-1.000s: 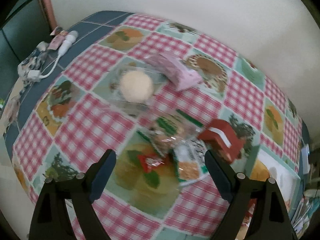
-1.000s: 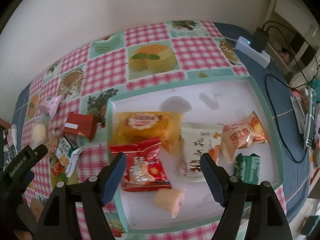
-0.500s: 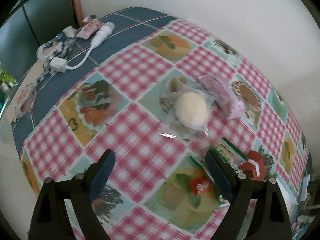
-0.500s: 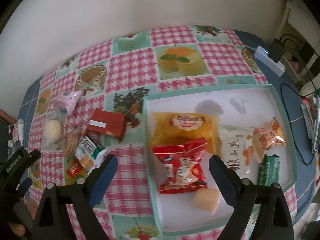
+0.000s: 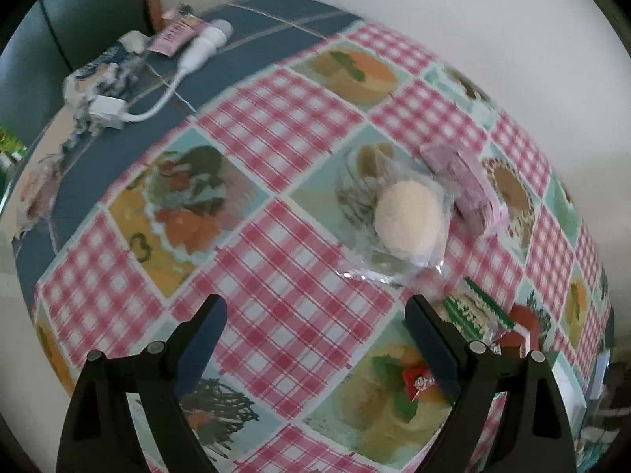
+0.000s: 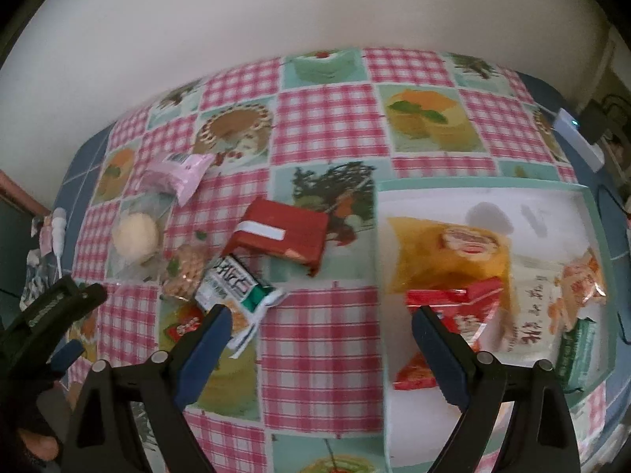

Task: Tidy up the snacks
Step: 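Move the right tool to the green-white biscuit pack while the left tool moves to the red candy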

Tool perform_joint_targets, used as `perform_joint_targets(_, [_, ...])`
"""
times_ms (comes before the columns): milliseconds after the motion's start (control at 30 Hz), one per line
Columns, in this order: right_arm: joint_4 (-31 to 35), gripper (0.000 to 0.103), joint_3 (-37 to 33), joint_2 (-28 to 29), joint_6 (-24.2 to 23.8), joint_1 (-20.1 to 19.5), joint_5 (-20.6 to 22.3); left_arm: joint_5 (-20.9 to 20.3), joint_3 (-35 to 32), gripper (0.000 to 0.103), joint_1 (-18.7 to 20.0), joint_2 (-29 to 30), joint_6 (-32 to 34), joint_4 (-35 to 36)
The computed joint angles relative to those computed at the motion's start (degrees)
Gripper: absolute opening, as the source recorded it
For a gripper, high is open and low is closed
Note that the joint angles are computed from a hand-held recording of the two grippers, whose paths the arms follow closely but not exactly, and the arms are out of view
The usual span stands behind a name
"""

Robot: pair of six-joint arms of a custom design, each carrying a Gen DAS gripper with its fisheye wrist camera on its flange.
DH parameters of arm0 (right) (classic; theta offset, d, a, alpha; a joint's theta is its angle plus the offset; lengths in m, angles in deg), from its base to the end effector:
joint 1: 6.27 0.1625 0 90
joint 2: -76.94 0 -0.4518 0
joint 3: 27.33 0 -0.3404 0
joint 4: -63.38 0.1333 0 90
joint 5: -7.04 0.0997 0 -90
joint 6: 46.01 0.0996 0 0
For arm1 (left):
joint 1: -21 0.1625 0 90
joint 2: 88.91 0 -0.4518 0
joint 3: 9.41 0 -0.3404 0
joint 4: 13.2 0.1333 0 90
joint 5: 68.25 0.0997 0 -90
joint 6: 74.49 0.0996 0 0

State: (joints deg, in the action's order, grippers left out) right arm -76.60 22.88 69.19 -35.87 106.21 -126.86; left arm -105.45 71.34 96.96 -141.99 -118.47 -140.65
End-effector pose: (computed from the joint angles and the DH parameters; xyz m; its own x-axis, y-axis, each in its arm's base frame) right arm 0.3679 -0.7212 -0.0645 -0.7563 -0.0274 0.6537 -0.2498 0.9355 -0.2499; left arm 0.0410 -0.7126 0.3232 -0.6117 -0.6528 -0.4469 -0.2581 0.6986 -0.6673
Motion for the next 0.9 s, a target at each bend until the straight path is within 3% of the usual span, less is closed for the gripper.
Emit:
perform_joint_targets(233, [3.07,0.094,-4.48,3.30,-1.81,0.17,1.00,-1.95,-1.69,0.092,1.04,1.75,0.83,2.31])
perform_joint_targets(900, [12.87,0.094,-20.10,12.91,-3.73,-0.40,0.84,-0.60,-4.83,0.092,3.23,4.44,0.50,6.27])
